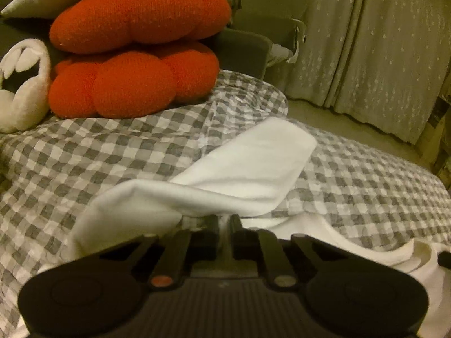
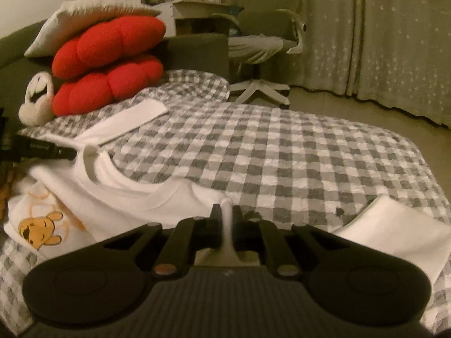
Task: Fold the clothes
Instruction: 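Release the shirt and smooth it flat with both grippers open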
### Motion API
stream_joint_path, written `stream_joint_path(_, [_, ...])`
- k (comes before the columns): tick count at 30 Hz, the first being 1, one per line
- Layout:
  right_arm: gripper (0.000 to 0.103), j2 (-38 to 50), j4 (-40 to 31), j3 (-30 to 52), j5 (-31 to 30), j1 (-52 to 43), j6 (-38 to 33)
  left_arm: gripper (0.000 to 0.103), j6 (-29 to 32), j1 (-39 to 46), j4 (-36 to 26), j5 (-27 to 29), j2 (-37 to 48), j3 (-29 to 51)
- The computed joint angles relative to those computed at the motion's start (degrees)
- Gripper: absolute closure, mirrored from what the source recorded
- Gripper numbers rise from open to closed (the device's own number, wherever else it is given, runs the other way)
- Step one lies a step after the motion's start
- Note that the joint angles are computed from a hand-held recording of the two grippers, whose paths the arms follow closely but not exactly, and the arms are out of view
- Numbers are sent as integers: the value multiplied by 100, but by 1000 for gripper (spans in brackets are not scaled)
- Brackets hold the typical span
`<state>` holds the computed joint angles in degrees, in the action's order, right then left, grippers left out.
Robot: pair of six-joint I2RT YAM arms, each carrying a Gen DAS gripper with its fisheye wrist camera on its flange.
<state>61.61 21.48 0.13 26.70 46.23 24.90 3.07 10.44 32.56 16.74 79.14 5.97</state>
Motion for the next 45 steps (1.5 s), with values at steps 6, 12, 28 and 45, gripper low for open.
stream_joint_path(6, [97,-535,-654,131,1012,504,12,96,-583,-84,-80,233,-790,-175])
stream_joint_path(12, [97,-791,-798,196,1249,243,-487,96,-1129,-986,267,-419,-951,-63])
stream_joint_path(28, [97,2379,2402,1260,-836,-3329,-2593,96,-1760,-2618,899,-1851,1760,2381])
stream_joint_path(45, [97,4809,2540,2815,-827,-3486,-2893,95,-2126,-2709,363,-2297,3624,3959])
